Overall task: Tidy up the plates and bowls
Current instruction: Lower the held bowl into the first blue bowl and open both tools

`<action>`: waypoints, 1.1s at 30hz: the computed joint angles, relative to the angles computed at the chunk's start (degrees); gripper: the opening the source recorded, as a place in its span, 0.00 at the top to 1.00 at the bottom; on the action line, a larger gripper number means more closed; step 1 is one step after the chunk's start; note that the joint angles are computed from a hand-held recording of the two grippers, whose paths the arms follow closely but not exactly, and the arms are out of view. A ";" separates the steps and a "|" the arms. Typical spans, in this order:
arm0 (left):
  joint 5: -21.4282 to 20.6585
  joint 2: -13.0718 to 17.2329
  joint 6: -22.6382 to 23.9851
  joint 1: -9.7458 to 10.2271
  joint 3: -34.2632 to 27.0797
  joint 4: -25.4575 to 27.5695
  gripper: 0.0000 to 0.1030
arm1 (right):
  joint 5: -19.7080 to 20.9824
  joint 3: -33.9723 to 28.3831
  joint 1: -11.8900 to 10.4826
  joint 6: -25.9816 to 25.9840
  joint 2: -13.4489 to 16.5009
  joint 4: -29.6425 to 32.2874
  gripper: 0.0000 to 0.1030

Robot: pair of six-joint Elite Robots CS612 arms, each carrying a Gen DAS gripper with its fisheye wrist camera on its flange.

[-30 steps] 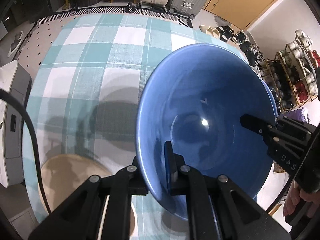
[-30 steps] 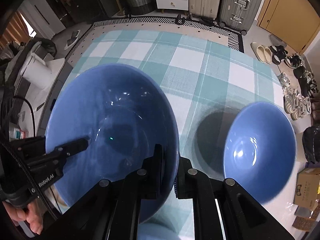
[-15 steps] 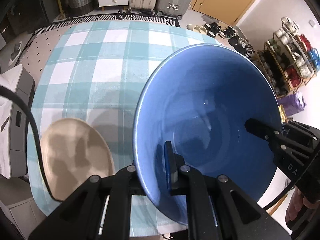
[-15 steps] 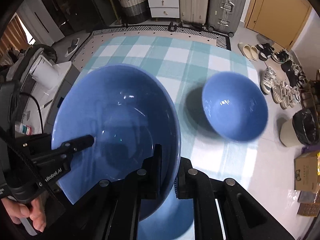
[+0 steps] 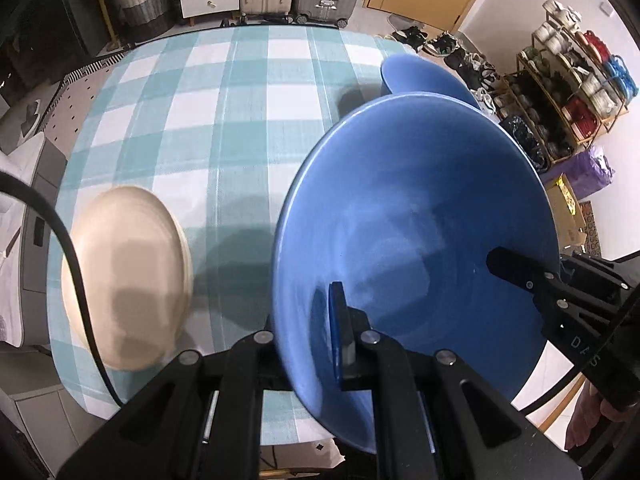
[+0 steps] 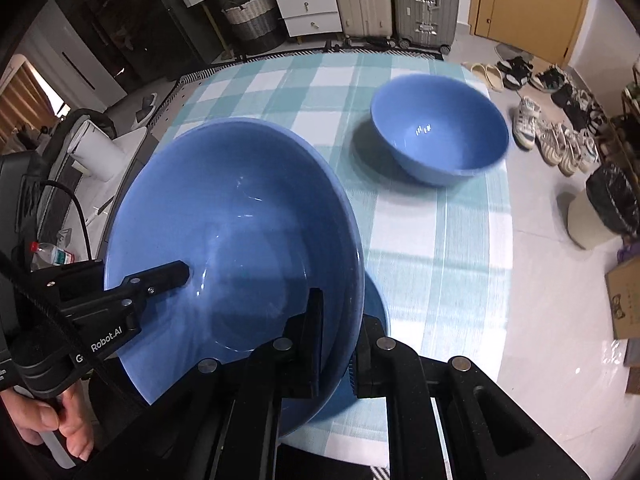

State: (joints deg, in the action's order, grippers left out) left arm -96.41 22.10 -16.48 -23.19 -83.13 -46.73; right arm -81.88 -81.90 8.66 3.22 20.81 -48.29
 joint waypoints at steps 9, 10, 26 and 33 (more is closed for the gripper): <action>1.04 1.64 0.42 -1.45 -2.34 1.68 0.92 | -2.60 -4.48 -0.04 0.92 3.22 1.55 0.91; 1.44 1.73 0.51 -1.57 -2.45 1.84 0.92 | -3.02 -4.83 0.02 0.91 3.54 1.54 0.90; 2.83 2.46 1.47 -2.31 -2.22 4.27 0.90 | -7.28 -5.83 0.93 -0.83 5.40 0.46 0.88; 1.86 2.11 1.93 -2.11 -1.75 5.17 0.88 | -9.77 -6.65 1.72 -2.61 5.98 -0.30 0.87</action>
